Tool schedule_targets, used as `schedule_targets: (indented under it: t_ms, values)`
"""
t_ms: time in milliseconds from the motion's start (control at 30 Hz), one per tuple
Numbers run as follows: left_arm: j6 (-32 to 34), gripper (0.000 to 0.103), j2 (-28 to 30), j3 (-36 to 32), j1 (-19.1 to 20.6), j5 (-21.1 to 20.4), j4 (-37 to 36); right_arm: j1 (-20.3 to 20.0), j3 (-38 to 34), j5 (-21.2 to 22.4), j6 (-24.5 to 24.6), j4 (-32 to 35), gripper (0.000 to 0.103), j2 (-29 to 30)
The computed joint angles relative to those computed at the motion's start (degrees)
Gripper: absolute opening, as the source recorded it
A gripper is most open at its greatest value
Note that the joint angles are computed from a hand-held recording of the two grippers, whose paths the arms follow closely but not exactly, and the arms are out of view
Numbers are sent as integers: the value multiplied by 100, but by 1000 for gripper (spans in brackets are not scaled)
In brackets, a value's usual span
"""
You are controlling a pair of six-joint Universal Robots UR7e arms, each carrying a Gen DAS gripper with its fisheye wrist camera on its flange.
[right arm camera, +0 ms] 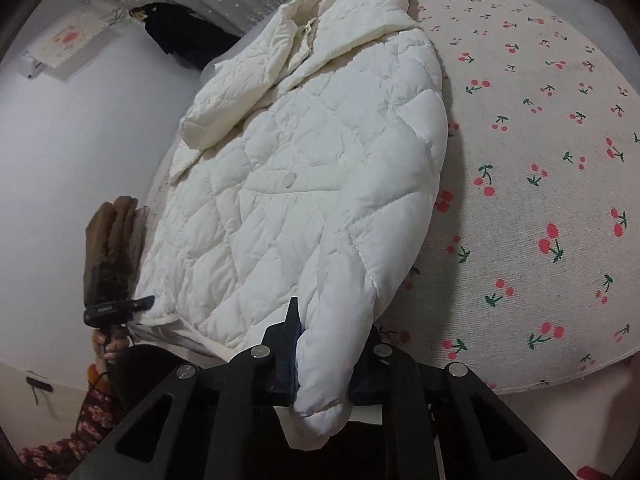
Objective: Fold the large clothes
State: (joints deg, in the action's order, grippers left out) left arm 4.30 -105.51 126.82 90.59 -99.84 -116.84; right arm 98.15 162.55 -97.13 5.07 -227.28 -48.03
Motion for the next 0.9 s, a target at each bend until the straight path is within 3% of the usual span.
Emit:
schedule_targets:
  t_ms: [100,300,600,767,900]
  values:
    - [86,15,-127,-51,21,-427,-99,49,16,404,-36,149,14,-449]
    - [42,13,-157,-225,-137,-1316,-662,414,-340,812,52,777,13,-1238]
    - [-556,13,878,-995,-51,-2724,-2019,456,-1167,1406,34,1797,13,-2138]
    - [-1076,13,1874,-1721,-47,-3331,-2779,380,-1963,1641,102,2053,12,-1971]
    - [-1710,14,2787,-2349,-7,-3616,-3471,85,-2775,1687,496,1905,12,-1393]
